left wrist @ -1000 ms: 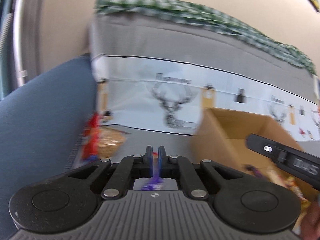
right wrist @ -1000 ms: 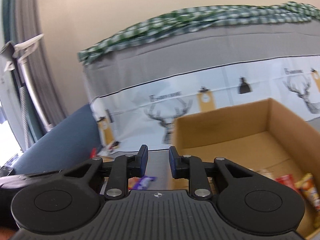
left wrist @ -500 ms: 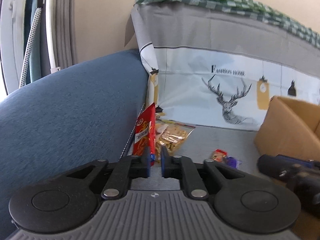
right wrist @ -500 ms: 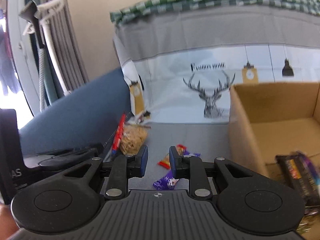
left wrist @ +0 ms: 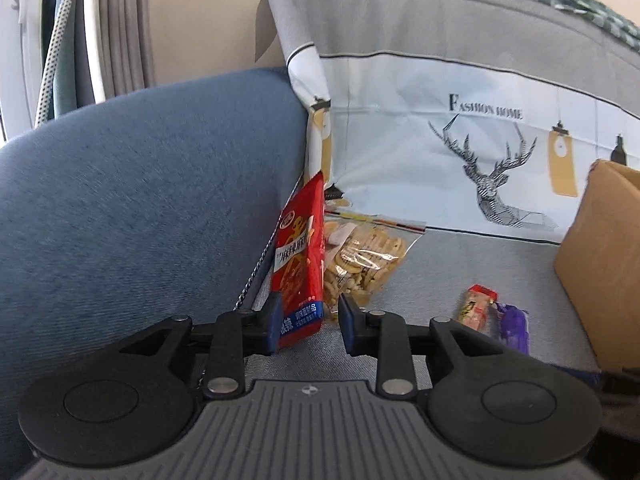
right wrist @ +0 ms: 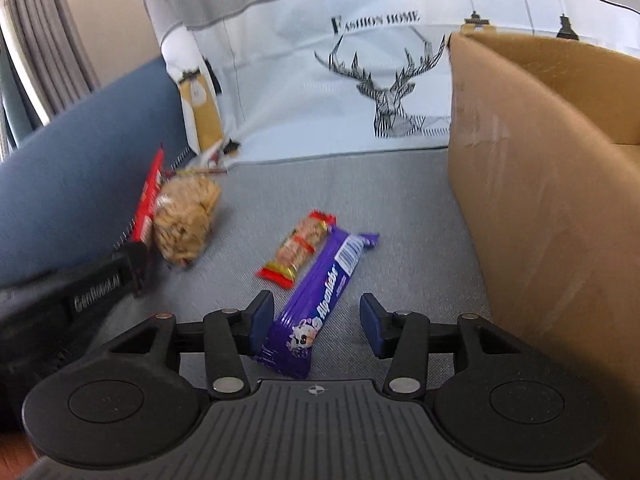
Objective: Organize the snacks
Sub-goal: 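Move the left tool to the red spicy strip pack while the right tool moves to the purple bar, then grasp the red spicy strip pack with the left tool while the right tool grasps the purple Alpenliebe bar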
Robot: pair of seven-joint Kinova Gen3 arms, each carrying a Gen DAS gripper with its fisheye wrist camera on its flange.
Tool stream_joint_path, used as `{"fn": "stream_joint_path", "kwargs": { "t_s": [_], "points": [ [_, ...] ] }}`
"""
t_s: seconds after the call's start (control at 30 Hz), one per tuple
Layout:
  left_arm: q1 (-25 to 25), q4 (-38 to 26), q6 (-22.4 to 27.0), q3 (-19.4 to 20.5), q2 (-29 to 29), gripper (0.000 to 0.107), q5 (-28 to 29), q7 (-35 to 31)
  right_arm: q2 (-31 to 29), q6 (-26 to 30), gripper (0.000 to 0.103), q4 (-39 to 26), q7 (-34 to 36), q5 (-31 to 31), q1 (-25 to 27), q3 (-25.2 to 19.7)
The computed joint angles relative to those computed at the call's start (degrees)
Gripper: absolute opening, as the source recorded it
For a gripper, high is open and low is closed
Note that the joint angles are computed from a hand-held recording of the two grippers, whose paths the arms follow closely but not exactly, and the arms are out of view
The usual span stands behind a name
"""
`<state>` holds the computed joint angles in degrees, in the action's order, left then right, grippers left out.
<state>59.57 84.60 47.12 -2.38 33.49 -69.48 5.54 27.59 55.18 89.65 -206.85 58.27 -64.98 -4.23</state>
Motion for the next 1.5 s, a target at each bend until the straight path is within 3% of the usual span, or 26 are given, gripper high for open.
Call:
{"fn": "stream_joint_path", "kwargs": {
  "t_s": [0.07, 0.1, 0.17, 0.2, 0.3, 0.43, 0.6, 0.7, 0.87, 0.93, 1.03, 1.1, 1.17, 1.23, 1.3, 1.43, 1.5],
  "points": [
    [-0.7, -2.0, 1.3, 0.7, 1.0, 0.033, 1.8, -2.2, 0.3, -0.4, 0.041, -0.5, 1.9, -1.3, 0.9, -0.4],
    [-0.9, -3.0, 2.4, 1.0, 1.5, 0.025, 2.8, -3.7, 0.2, -0.8, 0.027, -0.3, 2.0, -1.6, 1.0, -0.3],
    [-2.7, -4.2, 3.9, 3.3, 1.8, 0.012, 3.8, -5.5, -0.1, -0.6, 0.020, 0.0, 2.2, -1.6, 0.6, -0.1],
    [-4.4, -4.3, 4.0, 5.3, 1.5, 0.011, 4.2, -5.7, -0.2, -0.5, 0.017, 0.2, 2.3, -1.4, 0.5, 0.0],
    [-6.1, -3.0, 5.0, 8.4, -0.3, 0.006, 3.5, -4.2, -0.9, 0.2, 0.017, 0.7, 2.5, -0.7, -0.3, -0.3],
    [-1.9, -0.3, 1.3, 2.4, -4.1, 0.006, 9.3, -6.1, -2.3, 1.8, 0.016, 0.8, 4.7, 0.0, -1.7, -1.8],
    [-1.2, 6.4, -1.6, 3.8, -10.9, 0.005, 8.5, -3.4, -5.2, 3.0, 0.015, 2.1, 7.2, 0.3, -3.7, -4.4],
    [-4.5, 11.6, -6.0, 7.9, -16.4, 0.005, 8.1, -0.2, -6.2, 5.3, 0.015, 2.6, 7.8, 1.0, -5.7, -6.1],
    [-17.8, 16.9, -16.8, 19.6, -22.6, 0.005, 18.6, -5.8, -7.5, 7.7, 0.014, 4.9, 6.8, 1.1, -8.2, -8.5],
    [-22.8, 16.8, -17.2, 24.9, -22.2, 0.005, 23.3, -9.4, -8.0, 8.2, 0.014, 5.3, 6.7, 0.2, -8.4, -9.4],
    [-27.2, 13.9, -11.7, 30.2, -20.4, 0.008, 29.6, -14.5, -8.7, 8.7, 0.014, 5.9, 6.8, 0.1, -8.6, -10.2],
    [-25.1, 11.8, -7.0, 28.7, -20.0, 0.033, 30.2, -15.2, -9.6, 6.8, 0.016, 6.6, 7.4, -1.8, -7.5, -11.0],
    [-19.9, 9.8, -3.4, 24.2, -19.5, 0.047, 28.7, -13.3, -9.7, 5.6, 0.019, 6.5, 8.6, -3.4, -6.8, -11.4],
    [-15.5, 8.4, -3.0, 19.3, -18.9, 0.049, 30.3, -14.2, -9.3, 5.6, 0.029, 6.0, 10.6, -4.1, -6.9, -11.5],
    [-11.2, 6.3, -1.8, 14.6, -17.5, 0.051, 32.6, -17.4, -9.0, 5.7, 0.033, 5.6, 12.3, -4.0, -7.1, -11.3],
    [-7.5, 1.0, 3.8, 11.8, -13.5, 0.063, 34.1, -23.1, -9.1, 4.7, 0.035, 5.8, 13.0, -4.4, -7.0, -10.7],
    [-4.3, -2.2, 6.6, 8.0, -11.1, 0.070, 36.4, -27.4, -9.4, 3.7, 0.035, 6.3, 12.6, -4.8, -6.5, -10.4]
  ]
}}
